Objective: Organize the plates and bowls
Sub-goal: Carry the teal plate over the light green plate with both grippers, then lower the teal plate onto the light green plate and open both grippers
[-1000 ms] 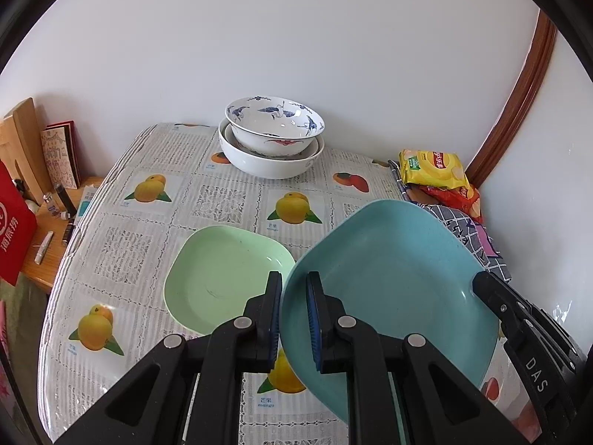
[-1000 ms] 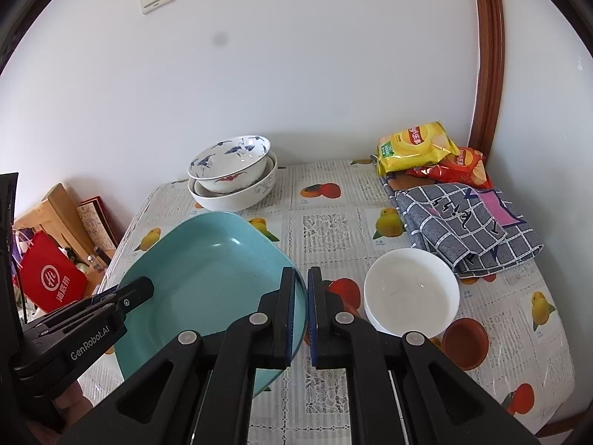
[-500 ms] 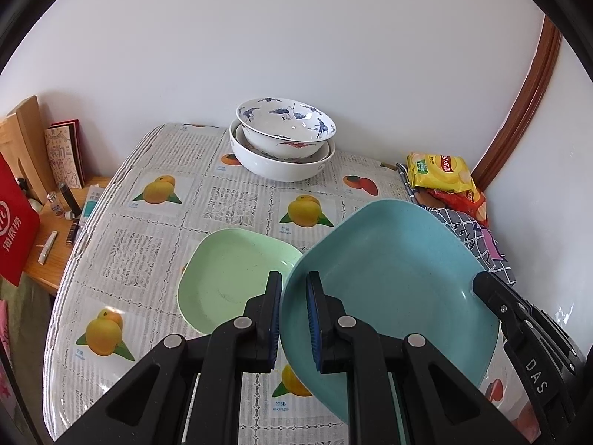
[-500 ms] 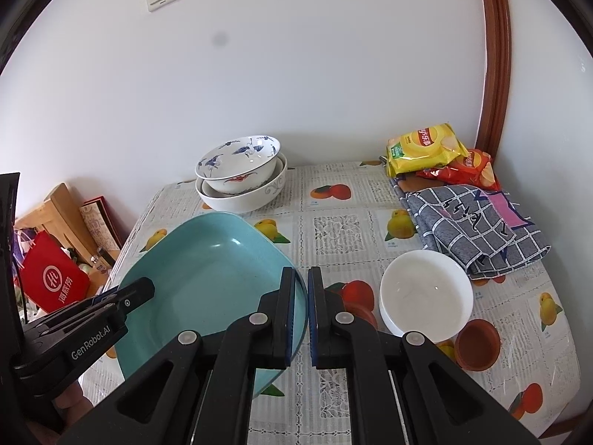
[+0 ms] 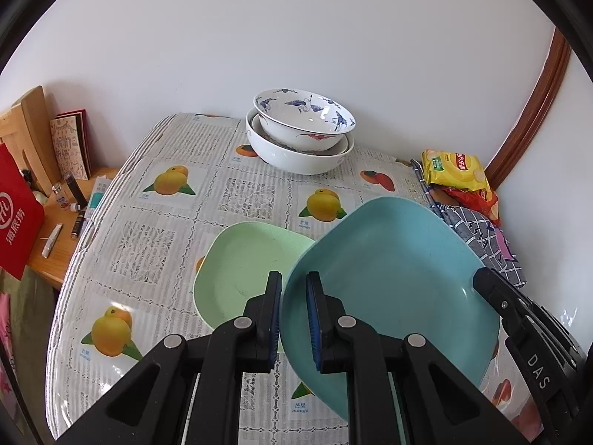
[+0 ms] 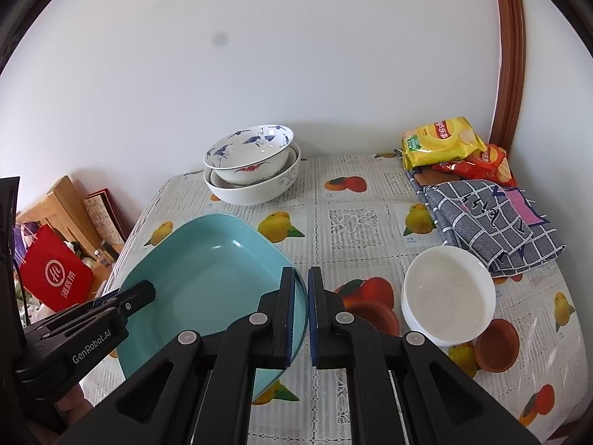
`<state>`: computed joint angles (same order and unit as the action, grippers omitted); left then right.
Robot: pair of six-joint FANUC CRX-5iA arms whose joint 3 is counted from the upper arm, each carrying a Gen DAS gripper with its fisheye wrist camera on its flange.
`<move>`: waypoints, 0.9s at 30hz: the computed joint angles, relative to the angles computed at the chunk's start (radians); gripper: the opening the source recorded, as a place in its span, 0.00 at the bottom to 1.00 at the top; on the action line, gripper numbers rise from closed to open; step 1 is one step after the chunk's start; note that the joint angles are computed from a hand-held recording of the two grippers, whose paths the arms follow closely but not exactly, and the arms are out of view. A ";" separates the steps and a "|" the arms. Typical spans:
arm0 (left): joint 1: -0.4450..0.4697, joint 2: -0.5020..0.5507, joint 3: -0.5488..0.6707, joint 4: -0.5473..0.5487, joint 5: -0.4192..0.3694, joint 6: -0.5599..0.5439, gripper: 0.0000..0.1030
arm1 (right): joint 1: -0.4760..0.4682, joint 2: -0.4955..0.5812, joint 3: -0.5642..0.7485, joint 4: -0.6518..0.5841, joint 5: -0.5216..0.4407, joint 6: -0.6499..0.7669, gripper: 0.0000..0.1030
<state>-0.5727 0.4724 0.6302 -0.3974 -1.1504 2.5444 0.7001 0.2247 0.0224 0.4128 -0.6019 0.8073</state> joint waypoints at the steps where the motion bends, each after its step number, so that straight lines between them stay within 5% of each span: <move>1: 0.003 0.000 -0.003 0.002 0.001 0.000 0.13 | 0.000 0.005 0.005 -0.007 -0.002 0.006 0.07; 27: 0.111 -0.025 -0.172 0.100 0.027 0.023 0.13 | 0.027 0.223 0.266 -0.237 -0.154 0.276 0.07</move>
<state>-0.4617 0.4478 0.4581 -0.2974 -1.1234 2.5676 0.7269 0.4481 0.2885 0.1758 -0.7563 1.0830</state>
